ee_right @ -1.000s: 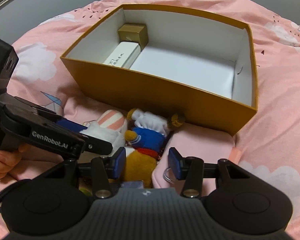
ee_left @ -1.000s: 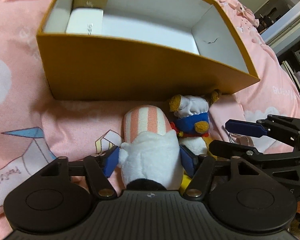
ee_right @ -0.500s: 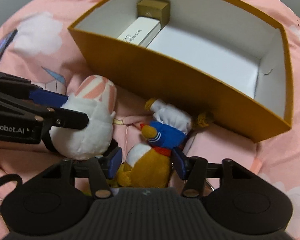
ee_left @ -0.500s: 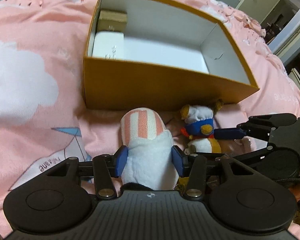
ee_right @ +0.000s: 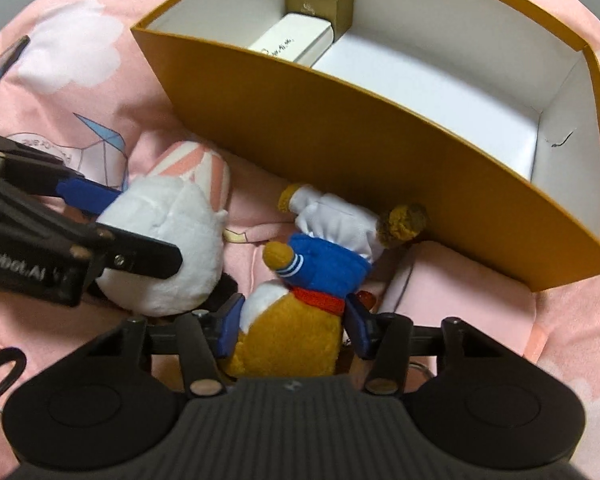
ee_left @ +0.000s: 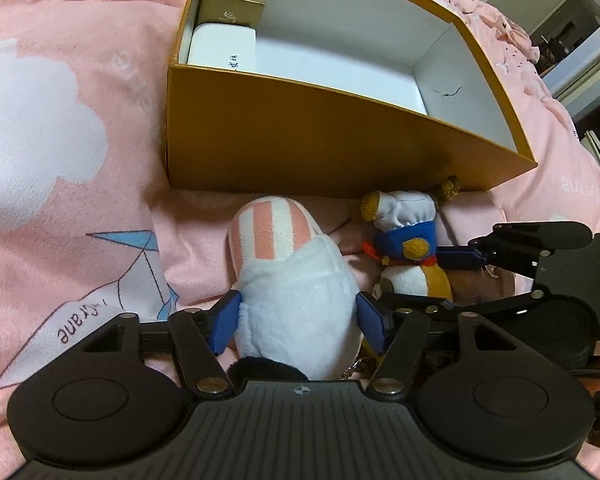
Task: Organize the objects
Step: 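Lift both plushes and carry them over the orange box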
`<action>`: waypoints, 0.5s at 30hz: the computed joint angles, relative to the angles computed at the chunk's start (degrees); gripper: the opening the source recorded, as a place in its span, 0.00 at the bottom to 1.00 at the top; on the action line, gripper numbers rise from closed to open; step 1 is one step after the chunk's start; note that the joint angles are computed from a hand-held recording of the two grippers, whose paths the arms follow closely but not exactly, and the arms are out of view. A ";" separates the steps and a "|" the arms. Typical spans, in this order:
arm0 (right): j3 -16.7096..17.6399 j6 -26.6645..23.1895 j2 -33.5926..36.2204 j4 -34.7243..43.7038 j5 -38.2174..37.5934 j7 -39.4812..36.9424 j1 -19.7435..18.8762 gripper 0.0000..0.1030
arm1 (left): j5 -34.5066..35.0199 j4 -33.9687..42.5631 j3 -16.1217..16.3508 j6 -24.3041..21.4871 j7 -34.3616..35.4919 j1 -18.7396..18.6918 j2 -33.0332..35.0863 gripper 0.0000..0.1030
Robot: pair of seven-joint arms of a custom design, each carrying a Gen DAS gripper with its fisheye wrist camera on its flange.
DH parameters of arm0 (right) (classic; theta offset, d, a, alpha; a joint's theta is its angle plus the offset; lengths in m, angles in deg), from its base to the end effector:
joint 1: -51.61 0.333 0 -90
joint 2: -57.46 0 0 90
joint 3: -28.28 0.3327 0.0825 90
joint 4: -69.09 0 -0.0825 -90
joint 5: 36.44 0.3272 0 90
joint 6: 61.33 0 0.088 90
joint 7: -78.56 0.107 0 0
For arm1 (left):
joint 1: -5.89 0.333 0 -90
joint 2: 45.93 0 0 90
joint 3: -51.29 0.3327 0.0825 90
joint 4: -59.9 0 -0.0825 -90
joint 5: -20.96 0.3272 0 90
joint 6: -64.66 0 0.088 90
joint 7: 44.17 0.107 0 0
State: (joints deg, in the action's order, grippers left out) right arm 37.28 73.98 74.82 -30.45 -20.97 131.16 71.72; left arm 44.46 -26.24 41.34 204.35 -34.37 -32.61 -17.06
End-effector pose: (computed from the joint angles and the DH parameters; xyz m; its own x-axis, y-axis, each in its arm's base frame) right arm 0.5491 0.2967 0.4803 0.8376 -0.5439 -0.0505 -0.5161 -0.7575 -0.3999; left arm 0.4760 -0.4972 0.4645 0.2542 -0.9070 0.3358 -0.8618 -0.3700 -0.3469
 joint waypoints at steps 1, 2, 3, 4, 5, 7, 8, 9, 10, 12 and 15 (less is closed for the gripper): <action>0.19 0.11 -0.30 -0.27 0.80 -0.54 -0.36 0.51 | 0.30 0.02 0.17 -0.01 -0.27 -0.21 0.00 0.65; 0.38 0.12 -0.62 -0.50 1.74 -1.13 -0.73 0.50 | 0.88 -0.01 0.52 0.00 -0.94 -0.59 -0.07 0.64; 0.49 0.21 -1.00 -0.76 2.61 -1.63 -1.02 0.50 | 1.63 -0.74 0.92 0.45 -2.04 -0.93 -0.52 0.62; 0.60 0.39 -1.40 -1.05 3.46 -2.22 -1.26 0.50 | 2.49 -0.97 1.21 0.47 -2.87 -1.32 -0.77 0.61; 0.73 0.48 -1.86 -1.33 4.43 -3.00 -1.54 0.49 | 3.72 -1.26 1.64 0.52 -4.09 -1.89 -1.15 0.61; 0.75 0.27 -2.77 -1.67 6.04 -4.02 -1.91 0.49 | 6.32 -2.13 2.23 1.00 -6.61 -2.73 -2.18 0.60; 0.75 0.15 -3.25 -1.81 7.02 -4.52 -2.13 0.49 | 7.82 -2.28 2.50 0.68 -7.88 -3.25 -2.73 0.60; 0.73 -0.06 -3.80 -1.98 8.17 -5.14 -2.42 0.49 | 9.49 -2.27 2.68 0.11 -8.79 -3.73 -3.19 0.60; 0.69 -0.04 -4.66 -2.71 9.79 -6.64 -3.02 0.49 | 10.97 -1.92 2.64 -0.97 -9.22 -4.13 -3.60 0.60; 0.66 0.54 -6.27 -3.60 12.59 -9.04 -3.44 0.48 | 12.91 -1.51 2.14 -2.31 -9.83 -4.22 -4.25 0.60; 0.37 0.87 -7.85 -3.46 17.42 -13.44 -4.17 0.48 | 15.92 -2.18 1.56 -2.40 -11.49 -4.17 -5.96 0.60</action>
State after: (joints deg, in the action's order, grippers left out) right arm 37.66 74.84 66.98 -33.91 -3.54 117.72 67.55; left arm 60.38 -28.42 42.91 201.94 -45.86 -36.78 -23.02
